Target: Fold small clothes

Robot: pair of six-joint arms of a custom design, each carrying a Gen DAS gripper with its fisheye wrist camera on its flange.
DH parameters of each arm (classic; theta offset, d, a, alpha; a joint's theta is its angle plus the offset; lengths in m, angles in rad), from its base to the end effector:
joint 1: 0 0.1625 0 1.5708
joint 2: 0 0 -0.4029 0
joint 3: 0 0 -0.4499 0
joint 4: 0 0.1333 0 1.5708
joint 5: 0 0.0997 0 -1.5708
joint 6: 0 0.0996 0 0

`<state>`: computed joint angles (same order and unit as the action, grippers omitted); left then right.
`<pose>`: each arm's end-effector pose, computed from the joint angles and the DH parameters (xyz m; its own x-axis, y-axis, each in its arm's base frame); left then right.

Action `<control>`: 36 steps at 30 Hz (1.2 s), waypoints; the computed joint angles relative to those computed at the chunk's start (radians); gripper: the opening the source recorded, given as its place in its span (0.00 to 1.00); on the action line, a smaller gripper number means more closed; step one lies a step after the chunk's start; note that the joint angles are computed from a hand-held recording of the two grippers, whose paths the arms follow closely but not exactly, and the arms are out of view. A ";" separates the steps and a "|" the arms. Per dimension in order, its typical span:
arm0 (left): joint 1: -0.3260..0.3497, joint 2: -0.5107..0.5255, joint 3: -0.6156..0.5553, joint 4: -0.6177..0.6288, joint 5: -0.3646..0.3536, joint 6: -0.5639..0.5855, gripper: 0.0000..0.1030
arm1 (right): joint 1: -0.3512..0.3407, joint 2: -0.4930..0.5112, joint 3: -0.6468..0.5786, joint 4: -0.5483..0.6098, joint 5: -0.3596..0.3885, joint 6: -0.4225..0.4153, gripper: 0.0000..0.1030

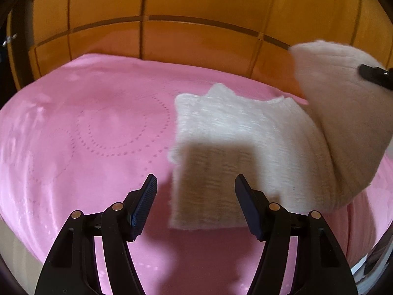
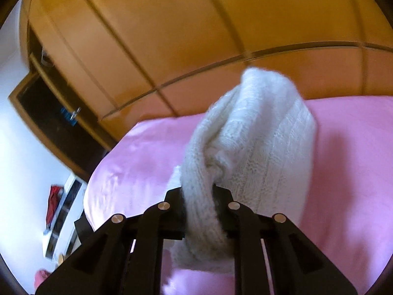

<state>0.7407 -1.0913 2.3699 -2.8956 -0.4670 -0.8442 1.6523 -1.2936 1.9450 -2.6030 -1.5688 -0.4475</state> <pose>-0.1579 -0.4455 0.0489 -0.7731 -0.3016 -0.5580 0.2399 0.6754 -0.6974 0.1817 -0.5848 0.2218 -0.8658 -0.4744 0.1592 -0.4994 0.7986 -0.3359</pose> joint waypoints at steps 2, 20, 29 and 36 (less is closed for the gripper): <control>0.005 -0.037 0.024 0.012 -0.002 -0.029 0.63 | 0.023 0.058 -0.014 0.001 -0.006 0.008 0.12; 0.121 -0.148 0.083 -0.483 -0.350 0.168 0.67 | -0.047 -0.008 0.130 0.057 0.076 -0.155 0.54; 0.292 -0.071 -0.091 -0.444 -0.706 0.195 0.74 | -0.159 -0.139 0.195 -0.078 -0.032 -0.136 0.57; 0.260 -0.009 -0.192 -0.287 -0.651 0.260 0.28 | -0.138 -0.071 0.184 -0.137 -0.064 -0.178 0.57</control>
